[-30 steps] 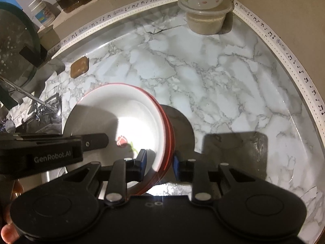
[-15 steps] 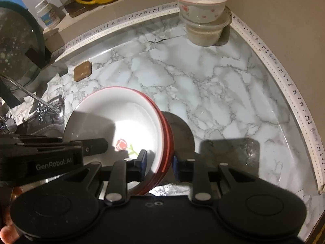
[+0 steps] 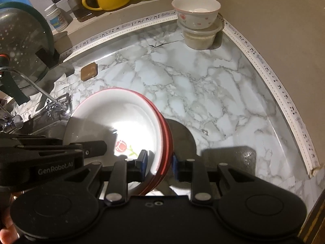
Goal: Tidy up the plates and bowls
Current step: 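Carry the nested bowls with both tools over the stacked plates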
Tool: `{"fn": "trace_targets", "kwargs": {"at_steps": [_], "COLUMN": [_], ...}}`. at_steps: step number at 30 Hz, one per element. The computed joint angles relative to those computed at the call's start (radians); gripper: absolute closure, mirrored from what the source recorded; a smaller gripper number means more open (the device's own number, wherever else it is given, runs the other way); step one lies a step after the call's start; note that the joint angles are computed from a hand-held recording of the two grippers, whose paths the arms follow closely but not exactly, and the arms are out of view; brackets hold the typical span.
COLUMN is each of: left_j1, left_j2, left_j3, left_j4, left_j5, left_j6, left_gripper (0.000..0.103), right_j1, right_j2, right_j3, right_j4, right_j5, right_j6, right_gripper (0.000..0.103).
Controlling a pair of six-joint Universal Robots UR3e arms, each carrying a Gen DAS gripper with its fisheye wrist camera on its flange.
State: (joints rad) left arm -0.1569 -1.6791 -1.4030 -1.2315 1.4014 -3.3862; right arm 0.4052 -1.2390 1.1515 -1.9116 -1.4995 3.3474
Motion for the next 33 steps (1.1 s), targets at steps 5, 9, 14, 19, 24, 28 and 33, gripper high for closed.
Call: {"fn": "trace_targets", "kwargs": {"at_steps": [5, 9, 14, 19, 24, 28, 33], "left_j1": [-0.019, -0.033, -0.049, -0.068, -0.080, -0.090, -0.112], "left_j2": [0.057, 0.111, 0.187, 0.249, 0.290, 0.309, 0.315], "left_j3": [-0.046, -0.095, -0.172, -0.250, -0.313, -0.334, -0.328], "left_j4": [-0.017, -0.030, -0.044, -0.055, -0.055, -0.075, -0.100], "left_j5": [0.017, 0.027, 0.028, 0.030, 0.020, 0.021, 0.041], "left_j6": [-0.006, -0.010, -0.010, -0.008, -0.017, -0.013, -0.018], "left_gripper": [0.082, 0.082, 0.082, 0.082, 0.082, 0.082, 0.082], "right_j1": [0.025, 0.042, 0.069, 0.101, 0.125, 0.137, 0.150], "right_j2": [-0.047, -0.100, -0.156, -0.204, -0.240, -0.266, -0.291], "right_j3": [0.054, 0.127, 0.190, 0.258, 0.315, 0.359, 0.398], "right_j4": [-0.004, -0.032, -0.034, -0.048, -0.063, -0.068, -0.075], "right_j5": [-0.013, -0.018, -0.033, -0.048, -0.060, -0.057, -0.055], "right_j6": [0.027, 0.048, 0.074, 0.115, 0.134, 0.159, 0.173], "right_gripper": [0.077, 0.077, 0.077, 0.078, 0.078, 0.078, 0.079]}}
